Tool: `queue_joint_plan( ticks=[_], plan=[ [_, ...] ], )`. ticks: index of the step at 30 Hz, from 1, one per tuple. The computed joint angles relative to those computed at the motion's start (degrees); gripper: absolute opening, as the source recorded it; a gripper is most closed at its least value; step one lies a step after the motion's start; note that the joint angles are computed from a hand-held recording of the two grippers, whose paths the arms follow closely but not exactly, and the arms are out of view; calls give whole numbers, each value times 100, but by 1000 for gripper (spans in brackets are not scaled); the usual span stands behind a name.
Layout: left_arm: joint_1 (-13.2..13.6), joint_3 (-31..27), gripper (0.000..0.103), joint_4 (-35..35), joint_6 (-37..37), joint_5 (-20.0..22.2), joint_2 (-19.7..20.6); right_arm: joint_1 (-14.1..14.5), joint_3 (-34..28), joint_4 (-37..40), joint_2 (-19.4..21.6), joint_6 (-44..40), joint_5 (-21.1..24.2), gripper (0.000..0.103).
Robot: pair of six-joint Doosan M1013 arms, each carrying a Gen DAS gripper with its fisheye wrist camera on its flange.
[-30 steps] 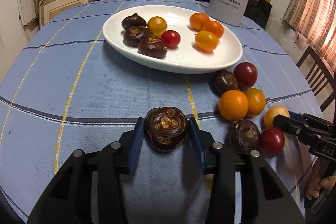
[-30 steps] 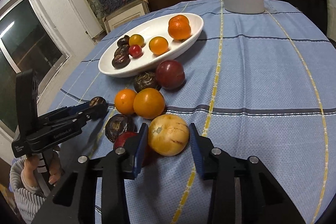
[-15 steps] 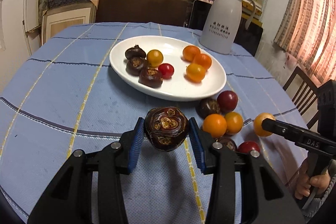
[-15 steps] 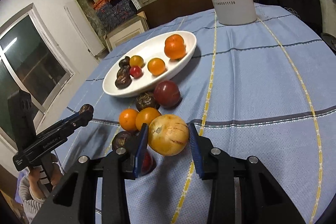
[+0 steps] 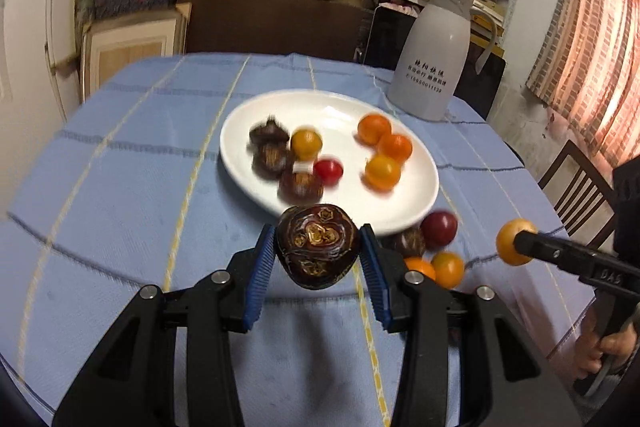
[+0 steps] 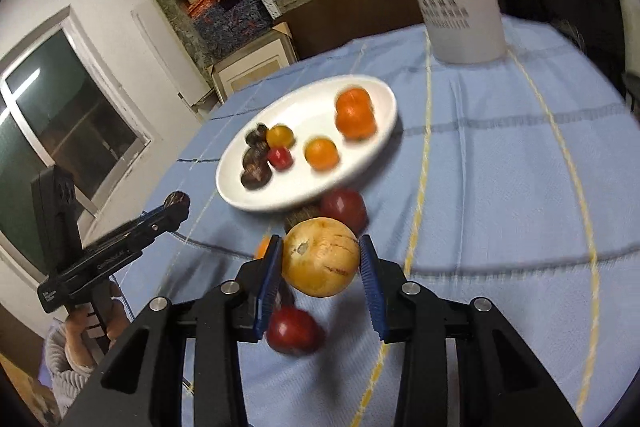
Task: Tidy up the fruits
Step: 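Grasp and lift a dark date with the left gripper while the right gripper grasps a pale yellow fruit, then place the date on the white plate with the left gripper while the right gripper places the pale fruit there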
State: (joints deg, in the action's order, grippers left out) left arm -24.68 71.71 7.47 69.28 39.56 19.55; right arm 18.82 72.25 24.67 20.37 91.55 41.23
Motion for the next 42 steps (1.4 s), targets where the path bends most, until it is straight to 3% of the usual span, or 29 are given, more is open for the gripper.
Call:
queue_joint_plan(
  ticks=[5, 10, 17, 21, 23, 25, 31, 33, 36, 42],
  plan=[
    [38, -671, 42, 135, 27, 201, 271, 87, -878, -566, 319, 181, 170, 39],
    [154, -1663, 42, 56, 111, 636, 866, 122, -1756, -803, 874, 437, 409, 39],
    [352, -3582, 42, -427, 455, 1867, 2167, 169, -3127, -626, 1935, 316, 1411, 39],
    [390, -4471, 42, -621, 585, 2435, 2769, 216, -3613, -883, 2291, 325, 1860, 39],
    [400, -4678, 42, -708, 599, 2586, 2914, 237, -3675, -1055, 2351, 343, 1844, 40],
    [396, -4577, 52, -658, 576, 2513, 2885, 249, -3665, -1159, 2342, 397, 1801, 46],
    [428, -3895, 56, -757, 444, 1929, 2437, 231, -3277, -1092, 2041, 376, 1363, 47],
    [390, -3485, 63, -543, 295, 1649, 2162, 237, -2997, -1031, 1836, 323, 1136, 50],
    [322, -2710, 64, -360, 189, 1209, 1690, 241, -2441, -933, 1472, 286, 691, 60],
    [145, -1022, 64, -211, -90, 443, 802, 227, -1347, -913, 888, 392, 113, 61]
  ],
)
